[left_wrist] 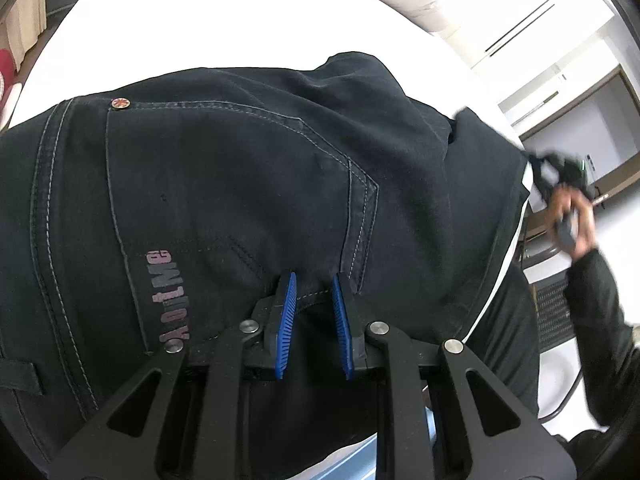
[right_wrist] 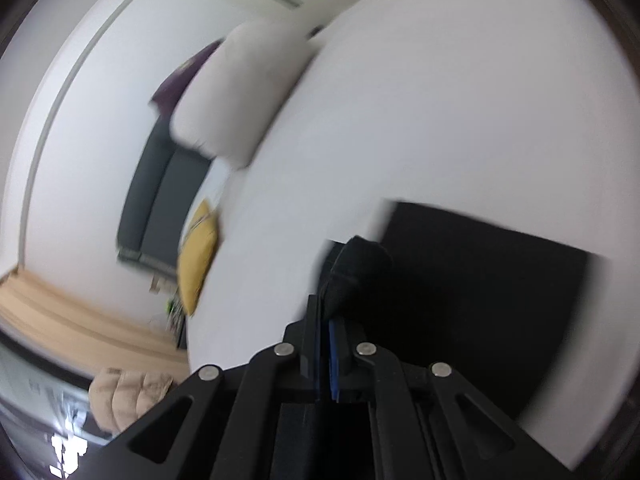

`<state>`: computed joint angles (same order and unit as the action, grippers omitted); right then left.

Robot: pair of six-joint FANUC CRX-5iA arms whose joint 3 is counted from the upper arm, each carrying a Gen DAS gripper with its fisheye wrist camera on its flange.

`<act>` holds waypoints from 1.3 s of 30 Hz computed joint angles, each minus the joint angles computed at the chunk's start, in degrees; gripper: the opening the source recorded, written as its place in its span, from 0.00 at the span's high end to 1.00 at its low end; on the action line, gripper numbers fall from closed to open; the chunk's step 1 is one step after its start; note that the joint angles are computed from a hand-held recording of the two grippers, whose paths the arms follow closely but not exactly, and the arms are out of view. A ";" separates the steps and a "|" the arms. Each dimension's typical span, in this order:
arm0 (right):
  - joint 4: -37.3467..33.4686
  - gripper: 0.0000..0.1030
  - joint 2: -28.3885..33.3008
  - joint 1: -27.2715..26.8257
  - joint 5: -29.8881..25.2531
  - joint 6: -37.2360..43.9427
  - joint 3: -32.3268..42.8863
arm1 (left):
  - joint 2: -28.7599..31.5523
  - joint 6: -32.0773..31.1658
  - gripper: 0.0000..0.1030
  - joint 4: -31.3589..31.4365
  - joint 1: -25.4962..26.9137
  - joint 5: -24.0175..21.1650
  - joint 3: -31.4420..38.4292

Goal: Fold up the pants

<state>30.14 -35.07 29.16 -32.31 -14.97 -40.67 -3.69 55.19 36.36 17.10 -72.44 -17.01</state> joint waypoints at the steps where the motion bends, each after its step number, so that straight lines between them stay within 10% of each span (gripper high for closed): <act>1: 0.78 0.95 -2.27 0.52 -1.41 -3.02 -2.20 | 0.09 0.19 0.82 0.11 0.17 -0.18 0.05; 39: 6.49 0.97 -11.97 2.32 -8.69 -14.62 -11.42 | 0.52 4.21 0.82 2.93 3.33 -2.27 0.88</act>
<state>36.63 -47.04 31.47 -41.00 -29.59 -52.08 -3.17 59.40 39.29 20.43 -74.71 -16.12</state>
